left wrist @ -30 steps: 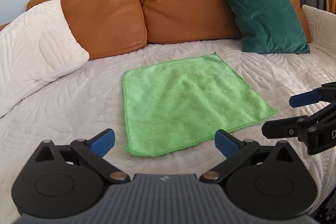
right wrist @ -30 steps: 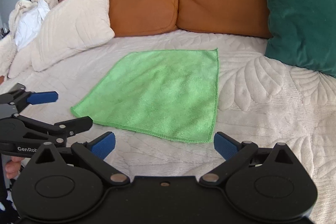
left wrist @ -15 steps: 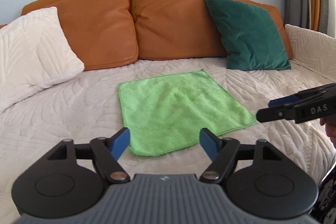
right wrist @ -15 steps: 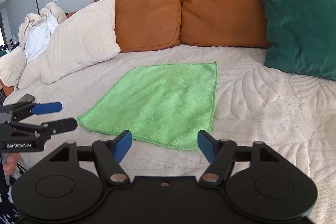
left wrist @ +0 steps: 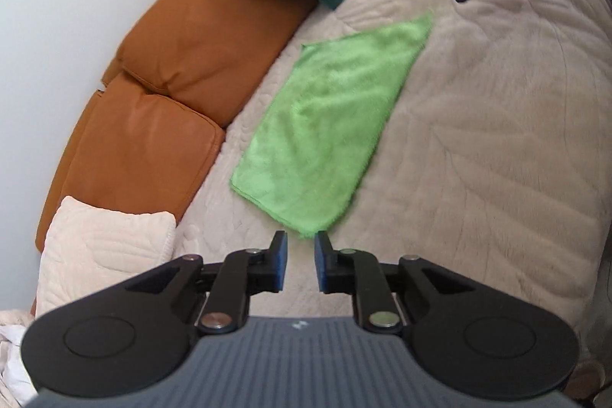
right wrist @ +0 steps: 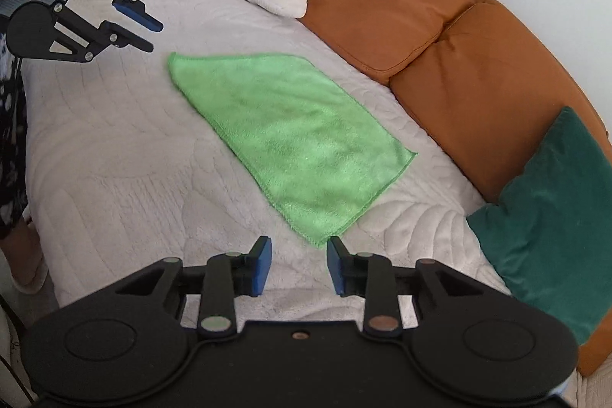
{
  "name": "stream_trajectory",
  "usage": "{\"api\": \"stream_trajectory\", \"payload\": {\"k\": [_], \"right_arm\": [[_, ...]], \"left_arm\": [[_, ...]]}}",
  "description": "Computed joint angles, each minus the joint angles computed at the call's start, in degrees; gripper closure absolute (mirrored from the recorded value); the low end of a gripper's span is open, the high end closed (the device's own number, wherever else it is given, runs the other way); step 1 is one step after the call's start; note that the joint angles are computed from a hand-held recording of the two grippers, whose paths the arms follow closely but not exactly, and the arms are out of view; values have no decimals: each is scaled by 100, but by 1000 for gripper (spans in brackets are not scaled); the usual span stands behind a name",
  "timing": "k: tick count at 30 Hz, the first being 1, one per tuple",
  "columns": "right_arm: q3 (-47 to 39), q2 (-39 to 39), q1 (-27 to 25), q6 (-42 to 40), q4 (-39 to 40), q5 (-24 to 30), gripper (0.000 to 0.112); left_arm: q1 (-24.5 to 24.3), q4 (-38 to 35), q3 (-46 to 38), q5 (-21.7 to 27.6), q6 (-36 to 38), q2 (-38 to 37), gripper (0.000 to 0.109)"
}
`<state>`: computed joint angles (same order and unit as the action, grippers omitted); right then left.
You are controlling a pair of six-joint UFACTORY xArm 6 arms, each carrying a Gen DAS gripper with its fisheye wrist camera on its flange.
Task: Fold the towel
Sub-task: 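Grasp one towel edge with the right gripper while the left gripper grasps the adjacent corner, folding it over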
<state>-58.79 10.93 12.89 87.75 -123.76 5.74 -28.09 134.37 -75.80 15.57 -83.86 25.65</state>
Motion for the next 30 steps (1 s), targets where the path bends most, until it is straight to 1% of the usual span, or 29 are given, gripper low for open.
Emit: {"api": "stream_trajectory", "payload": {"k": [1,2,3,5,7,8,10,11,12,13,14,15,16,17,19,21,24,26,27,28,29,30], "right_arm": [[-93,97,-4,58,-129,11,79],[-162,193,-12,-109,-47,33,79],[-222,281,-5,-323,52,77,79],[-349,448,30,-634,103,180,79],[-466,567,-6,-897,185,112,78],[-516,617,-25,-1091,291,69,78],[-599,682,-66,-1269,348,-18,78],[-638,711,-87,-1333,358,-62,78],[-680,741,-105,-1360,366,-104,80],[-736,789,-131,-1429,414,-184,83],[-796,846,-164,-1557,507,-288,88],[-836,900,-210,-1823,737,-408,95],[-842,947,-259,-2247,1136,-514,102],[-838,977,-289,-2539,1422,-584,104],[-838,987,-297,-2605,1529,-615,107],[-791,996,-349,-2946,1983,-708,110],[-816,1007,-406,-2702,1934,-830,111],[-851,1015,-431,-2476,1823,-877,111],[-866,1007,-427,-2286,1676,-874,111],[-910,988,-396,-1855,1290,-833,111],[-944,968,-375,-1508,988,-813,111],[-969,950,-365,-1272,789,-815,111]], "left_arm": [[-46,-35,-14,213,146,70,89],[-102,-56,-30,461,286,146,89],[-151,40,-15,637,266,176,89],[-186,9,-103,721,570,282,89],[-158,-122,-222,524,949,367,89],[-161,-110,-242,504,1109,398,90],[-172,154,-255,518,1157,419,91],[-153,161,-312,448,1231,445,91],[-135,152,-366,378,1245,464,90],[-90,4,-484,217,1375,513,92],[-44,-247,-587,52,1647,560,94],[-30,-339,-646,-18,1760,591,94],[-18,-440,-711,-73,1879,629,95],[-2,-556,-762,-119,1966,660,95],[22,-751,-813,-198,2078,690,99],[19,-815,-784,-230,1996,675,100],[94,-958,-854,-480,1729,675,106],[151,-995,-912,-600,1320,663,106],[163,-948,-930,-614,1127,650,106],[177,-948,-947,-632,1007,641,106],[175,-750,-964,-619,693,620,106],[171,-746,-961,-600,620,605,106]]}}
